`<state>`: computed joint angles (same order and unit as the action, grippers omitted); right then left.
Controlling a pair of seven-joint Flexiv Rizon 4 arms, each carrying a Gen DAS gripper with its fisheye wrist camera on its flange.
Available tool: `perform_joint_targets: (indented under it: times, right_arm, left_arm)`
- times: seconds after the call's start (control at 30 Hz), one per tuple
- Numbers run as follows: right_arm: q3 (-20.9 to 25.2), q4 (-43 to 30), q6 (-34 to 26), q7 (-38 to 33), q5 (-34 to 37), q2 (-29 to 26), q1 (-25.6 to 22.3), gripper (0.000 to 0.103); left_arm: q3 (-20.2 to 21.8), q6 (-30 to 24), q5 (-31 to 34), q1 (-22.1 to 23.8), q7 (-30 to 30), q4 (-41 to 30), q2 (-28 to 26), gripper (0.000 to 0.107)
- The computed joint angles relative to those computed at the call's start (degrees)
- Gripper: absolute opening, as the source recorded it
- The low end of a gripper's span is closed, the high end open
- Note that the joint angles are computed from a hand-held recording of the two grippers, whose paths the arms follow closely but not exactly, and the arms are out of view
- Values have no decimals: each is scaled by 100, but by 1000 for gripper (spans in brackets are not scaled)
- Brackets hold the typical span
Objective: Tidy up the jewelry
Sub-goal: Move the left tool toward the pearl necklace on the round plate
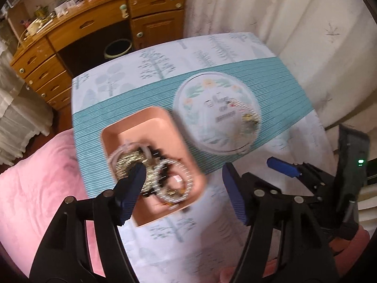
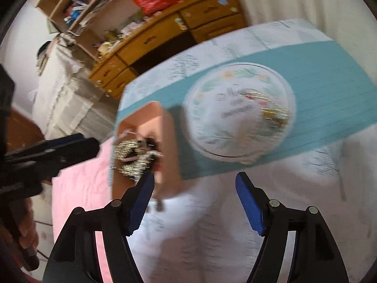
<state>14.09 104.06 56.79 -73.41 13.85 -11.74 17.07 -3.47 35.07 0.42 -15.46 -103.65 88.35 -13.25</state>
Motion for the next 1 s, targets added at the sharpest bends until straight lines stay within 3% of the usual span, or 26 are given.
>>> perform_joint_targets:
  times: [0.1,0.2,0.33,0.43,0.5,0.57,0.7,0.83,0.93,1.0]
  right_arm:
    - [-137,46,-191,55,-162,31,-103,74]
    - [-249,66,-300,-130,-343,35,-241,85]
    - [-450,307,153,-561,-1140,-23,-323,86]
    - [-503,392,613,-1318,-1594,-206,-473,84]
    - [-438,327,844,-2013,-1620,-401,-649,78]
    - [-185,126,887,-2810,-1182,-592,-942,70]
    - [201,-389,602,-4262,-453,-1018,-1363,52]
    - [245,-673,444,-4870,-166,-1295,-1367,33]
    - [252,-660,709,-4926,-23,-1381,-1293,32]
    - [434,-835,583,-5104,288,-1469,-1450,32]
  left_arm:
    - [-81,-143,97,-125,-117,-341,-255,65]
    - [-145,-18,-66,-219,-208,-451,-476,65]
    - [-95,-53,-7,-482,-752,-756,-907,65]
    - [-45,-149,80,-680,-1215,-973,-1254,65]
    - [66,-63,410,-889,-1487,-1071,-1420,65]
    - [195,107,812,-1104,-1734,-1127,-1546,65]
    - [305,611,1200,-1269,-2033,-1157,-1814,65]
    - [363,1347,1124,-1256,-2381,-992,-1964,64]
    - [368,1771,975,-1185,-2514,-825,-2007,62]
    - [306,2003,824,-1098,-2421,-709,-2033,54]
